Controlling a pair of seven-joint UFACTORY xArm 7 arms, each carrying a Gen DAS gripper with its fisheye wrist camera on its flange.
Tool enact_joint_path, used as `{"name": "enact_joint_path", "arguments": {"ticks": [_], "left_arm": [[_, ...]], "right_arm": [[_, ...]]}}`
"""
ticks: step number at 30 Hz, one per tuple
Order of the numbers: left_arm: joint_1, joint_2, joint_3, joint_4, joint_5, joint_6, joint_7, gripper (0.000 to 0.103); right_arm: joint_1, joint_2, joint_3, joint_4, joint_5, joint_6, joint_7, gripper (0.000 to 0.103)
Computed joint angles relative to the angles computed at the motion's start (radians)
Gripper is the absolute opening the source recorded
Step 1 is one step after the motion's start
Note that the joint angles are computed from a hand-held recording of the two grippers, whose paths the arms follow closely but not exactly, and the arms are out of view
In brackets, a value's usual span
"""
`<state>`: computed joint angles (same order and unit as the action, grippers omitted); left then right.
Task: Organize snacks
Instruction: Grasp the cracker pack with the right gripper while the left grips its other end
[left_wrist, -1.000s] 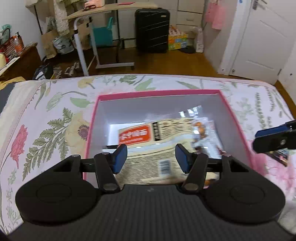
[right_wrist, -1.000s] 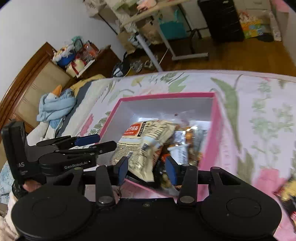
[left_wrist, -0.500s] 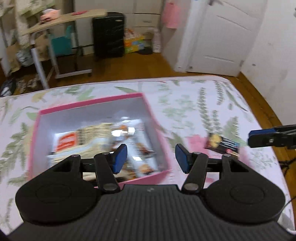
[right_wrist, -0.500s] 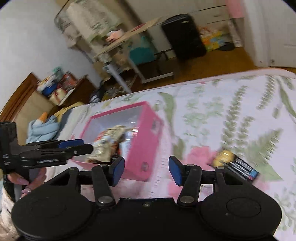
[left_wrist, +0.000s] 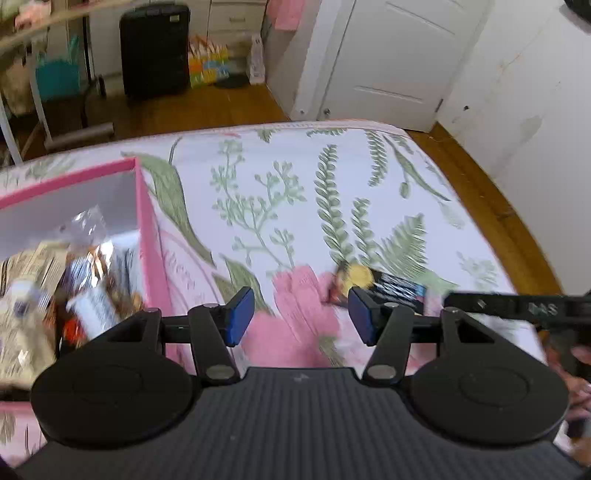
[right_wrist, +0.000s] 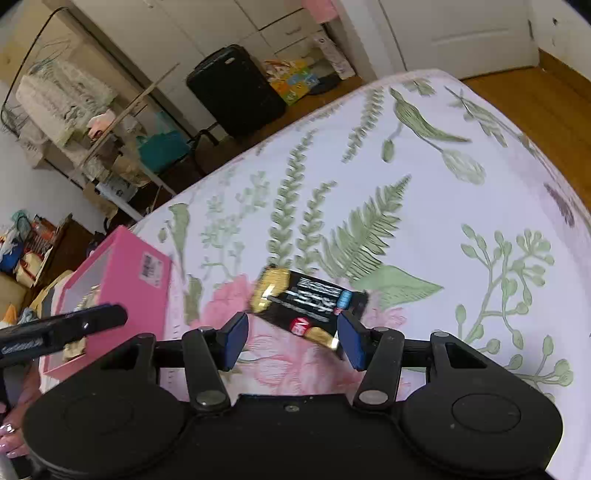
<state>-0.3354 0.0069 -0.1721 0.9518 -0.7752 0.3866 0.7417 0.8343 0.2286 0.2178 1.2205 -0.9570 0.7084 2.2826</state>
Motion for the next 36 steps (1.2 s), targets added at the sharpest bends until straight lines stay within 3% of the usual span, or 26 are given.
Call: {"name": "enact_joint_path", "arguments": {"ticks": [2,7,13,16,19,23,28,32,36], "left_arm": [[-0.015,0.050,-0.019,0.009,-0.007,-0.085,-0.002,0.054],[-0.008,0.197,-0.090,0.085,-0.017,-0.160,0.011,0.054],[0.031,0.330,-0.163,0.180,0.036,-0.107,-0.071,0.054],[0.054,0.366,-0.195,0.207,0.039,-0.064,-0.094,0.054],[0.104,0.377,-0.251,0.210,-0.045,-0.038,-0.022,0.054],[0.072,0.348,-0.221,0.188,-0.019,-0.022,-0.037,0.054],[0.061,0.292,-0.172,0.161,0.011,0.082,-0.108,0.056],[0.069,0.242,-0.140,0.133,-0.031,0.175,-0.132,0.058],[0.067,0.175,-0.106,0.079,-0.095,0.204,-0.126,0.058]], "right_arm": [[0.000,0.013,-0.008,-0.016,-0.021,-0.017,0.033,0.059],[0.014,0.044,-0.034,-0.034,-0.131,-0.057,0.147,0.050],[0.014,0.094,-0.027,0.006,-0.037,-0.011,0.042,0.048],[0.027,0.086,-0.054,-0.021,-0.086,-0.049,0.115,0.048],[0.025,0.087,-0.058,-0.025,-0.116,-0.063,0.125,0.048],[0.025,0.113,-0.042,0.021,-0.060,-0.014,0.002,0.049],[0.049,0.129,-0.042,0.069,0.008,0.023,-0.121,0.052],[0.071,0.128,-0.040,0.096,0.016,0.041,-0.185,0.060],[0.080,0.139,-0.035,0.130,0.055,0.043,-0.272,0.062]]}}
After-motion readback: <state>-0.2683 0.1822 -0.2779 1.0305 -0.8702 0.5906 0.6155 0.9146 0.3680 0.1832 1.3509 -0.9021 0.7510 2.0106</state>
